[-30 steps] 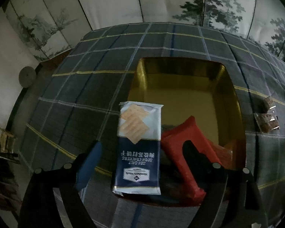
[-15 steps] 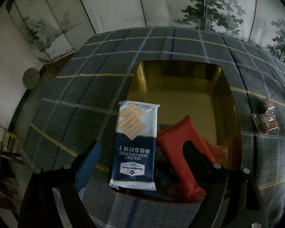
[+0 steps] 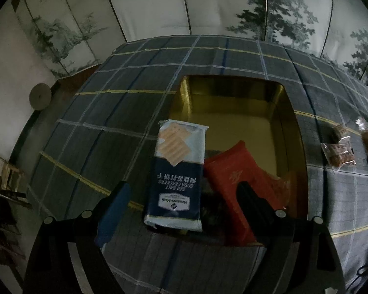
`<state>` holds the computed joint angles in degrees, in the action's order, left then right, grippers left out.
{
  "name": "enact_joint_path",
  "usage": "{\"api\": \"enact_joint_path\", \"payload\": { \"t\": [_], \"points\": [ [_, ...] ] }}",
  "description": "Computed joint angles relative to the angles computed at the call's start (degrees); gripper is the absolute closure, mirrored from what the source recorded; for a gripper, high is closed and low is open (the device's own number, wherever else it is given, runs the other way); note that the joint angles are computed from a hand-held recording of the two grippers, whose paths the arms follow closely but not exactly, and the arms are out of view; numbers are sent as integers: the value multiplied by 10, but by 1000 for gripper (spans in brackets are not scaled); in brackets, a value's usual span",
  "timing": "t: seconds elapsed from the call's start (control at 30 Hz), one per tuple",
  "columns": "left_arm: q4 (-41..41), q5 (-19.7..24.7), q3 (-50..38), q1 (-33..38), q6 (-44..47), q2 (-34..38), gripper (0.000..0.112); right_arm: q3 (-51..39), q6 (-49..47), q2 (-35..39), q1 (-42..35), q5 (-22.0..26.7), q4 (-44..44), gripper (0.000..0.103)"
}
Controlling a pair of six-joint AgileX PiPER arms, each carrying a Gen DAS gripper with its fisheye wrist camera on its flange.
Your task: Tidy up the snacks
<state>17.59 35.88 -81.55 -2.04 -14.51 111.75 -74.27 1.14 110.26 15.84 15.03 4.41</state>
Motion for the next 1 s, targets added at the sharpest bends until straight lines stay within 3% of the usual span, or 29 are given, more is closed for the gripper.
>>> {"api": "enact_joint_path", "payload": {
  "t": [0.57,1.0],
  "points": [
    [-66,-12,48,69,37,-65,26,-161,-30,97,114,72,16,66],
    [-92,-8,56,131,53,-72,25,-361,17,221,160,173,-29,66]
  ]
}}
